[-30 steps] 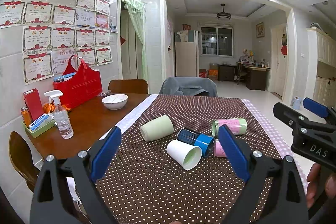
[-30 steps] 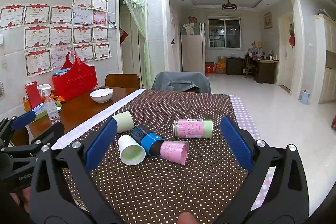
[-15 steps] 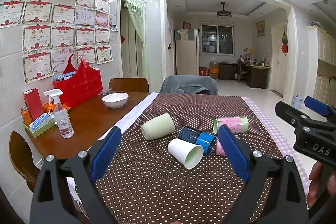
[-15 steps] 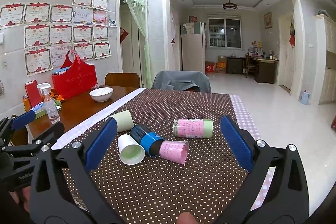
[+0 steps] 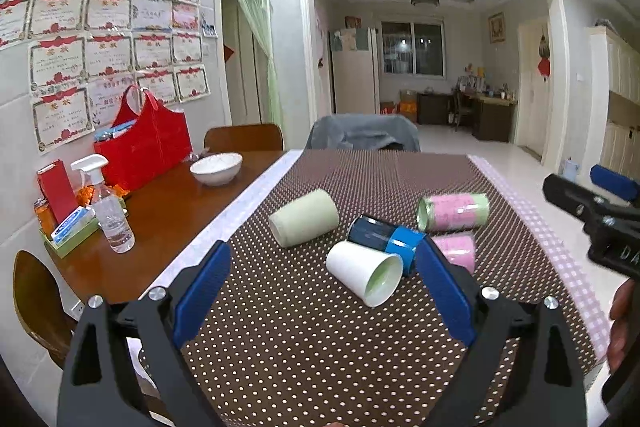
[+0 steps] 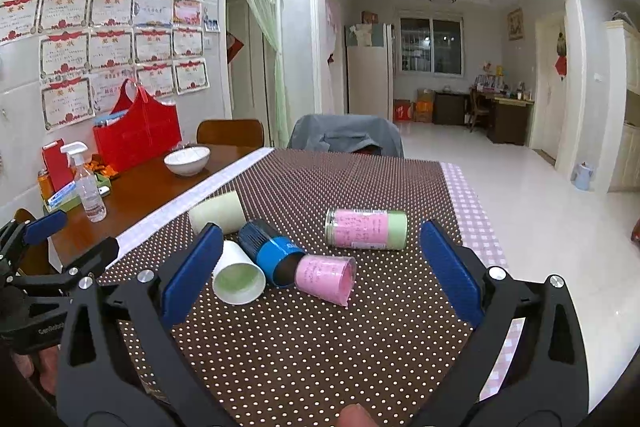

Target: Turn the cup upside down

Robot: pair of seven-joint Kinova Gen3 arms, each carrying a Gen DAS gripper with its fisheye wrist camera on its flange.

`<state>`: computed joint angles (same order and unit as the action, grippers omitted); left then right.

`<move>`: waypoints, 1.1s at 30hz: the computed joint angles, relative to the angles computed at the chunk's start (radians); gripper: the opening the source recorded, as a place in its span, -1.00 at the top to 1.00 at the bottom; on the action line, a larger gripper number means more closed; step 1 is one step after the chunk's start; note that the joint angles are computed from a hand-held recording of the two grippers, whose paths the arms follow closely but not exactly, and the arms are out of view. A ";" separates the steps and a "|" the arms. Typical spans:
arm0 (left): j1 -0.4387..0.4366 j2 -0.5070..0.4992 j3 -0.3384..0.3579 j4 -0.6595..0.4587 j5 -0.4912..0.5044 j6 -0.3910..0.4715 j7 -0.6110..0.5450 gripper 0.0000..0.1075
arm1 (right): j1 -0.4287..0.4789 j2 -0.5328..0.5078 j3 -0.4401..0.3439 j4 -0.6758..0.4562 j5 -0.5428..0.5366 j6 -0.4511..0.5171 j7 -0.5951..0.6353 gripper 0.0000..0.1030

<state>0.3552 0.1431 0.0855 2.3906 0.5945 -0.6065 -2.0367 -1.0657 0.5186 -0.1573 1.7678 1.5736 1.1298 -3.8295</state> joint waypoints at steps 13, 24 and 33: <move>-0.001 0.197 -0.137 -0.259 -0.068 0.309 -0.048 -0.70 | 0.119 0.038 0.044 -0.067 -0.088 -0.205 0.129 -0.88; 0.136 0.339 -0.399 -0.498 -0.109 0.543 -0.015 -0.70 | 0.173 0.104 0.120 -0.176 -0.228 -0.368 0.302 -0.88; 0.048 0.494 -0.431 -0.813 -0.275 0.794 0.012 -0.70 | 0.224 0.185 0.155 -0.346 -0.456 -0.425 0.576 -0.88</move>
